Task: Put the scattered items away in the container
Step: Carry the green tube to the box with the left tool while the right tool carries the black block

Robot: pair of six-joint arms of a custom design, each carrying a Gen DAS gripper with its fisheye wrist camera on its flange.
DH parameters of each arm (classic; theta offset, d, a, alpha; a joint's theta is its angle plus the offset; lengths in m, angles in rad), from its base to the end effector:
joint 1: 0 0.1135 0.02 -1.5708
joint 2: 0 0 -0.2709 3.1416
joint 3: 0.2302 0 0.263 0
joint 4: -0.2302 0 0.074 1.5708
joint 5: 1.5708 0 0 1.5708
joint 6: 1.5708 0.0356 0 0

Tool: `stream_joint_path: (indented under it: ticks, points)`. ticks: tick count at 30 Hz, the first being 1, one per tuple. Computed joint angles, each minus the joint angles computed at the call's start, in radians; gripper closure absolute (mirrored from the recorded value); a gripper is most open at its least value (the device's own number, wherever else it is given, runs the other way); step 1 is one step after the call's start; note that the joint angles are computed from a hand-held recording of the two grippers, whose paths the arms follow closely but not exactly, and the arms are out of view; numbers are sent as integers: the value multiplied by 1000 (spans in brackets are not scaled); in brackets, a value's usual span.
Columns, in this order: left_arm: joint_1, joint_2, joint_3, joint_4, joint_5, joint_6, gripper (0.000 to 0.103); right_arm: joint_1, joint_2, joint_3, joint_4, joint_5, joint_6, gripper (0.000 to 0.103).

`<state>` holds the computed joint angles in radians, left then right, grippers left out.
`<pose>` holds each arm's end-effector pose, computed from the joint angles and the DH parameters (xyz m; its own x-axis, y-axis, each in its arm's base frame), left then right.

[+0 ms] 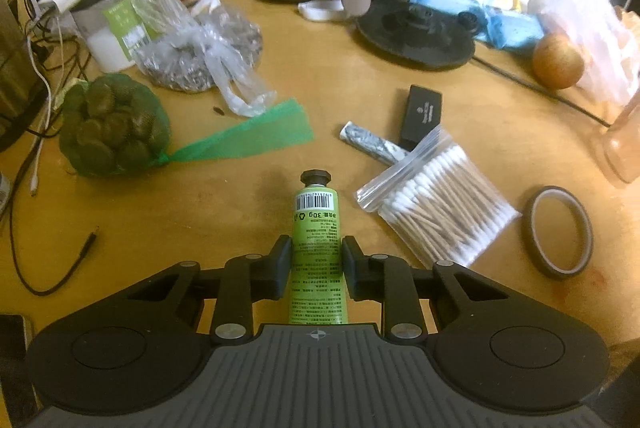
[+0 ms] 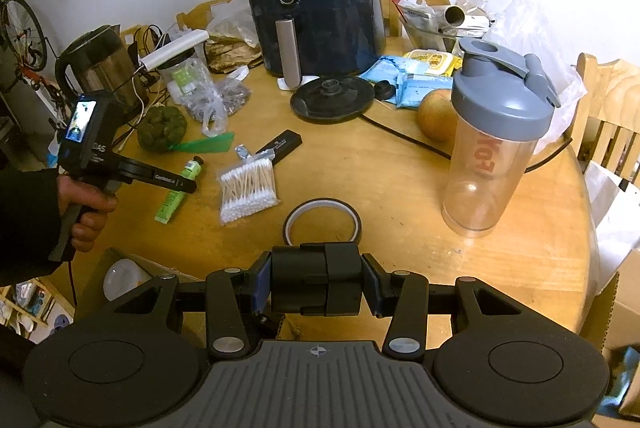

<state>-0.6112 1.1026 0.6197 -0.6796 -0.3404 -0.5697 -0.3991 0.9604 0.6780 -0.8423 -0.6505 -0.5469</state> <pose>0.1666 -0.1022 0.1908 -0.8661 -0.0139 -0.4996 -0.0413 0.9982 0.0439 0.1664 -0.0468 0.2294 -0.7456 -0.1347 -0.6526 -0.3738 0.8953 0.2423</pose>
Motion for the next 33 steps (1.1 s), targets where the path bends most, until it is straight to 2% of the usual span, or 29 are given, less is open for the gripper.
stream_joint_path:
  ticks: [17,25,33]
  points:
    - [-179,-230,106,-264,-78,-126,76,26,-76,17,-38,-38,28,54]
    - [-365,-269,202,-431,-138,-281,76,70,-130,36,-71,-45,73,54]
    - [-573,-339,233,-534,-185,-455,76,120,-183,43,-102,-51,130,54]
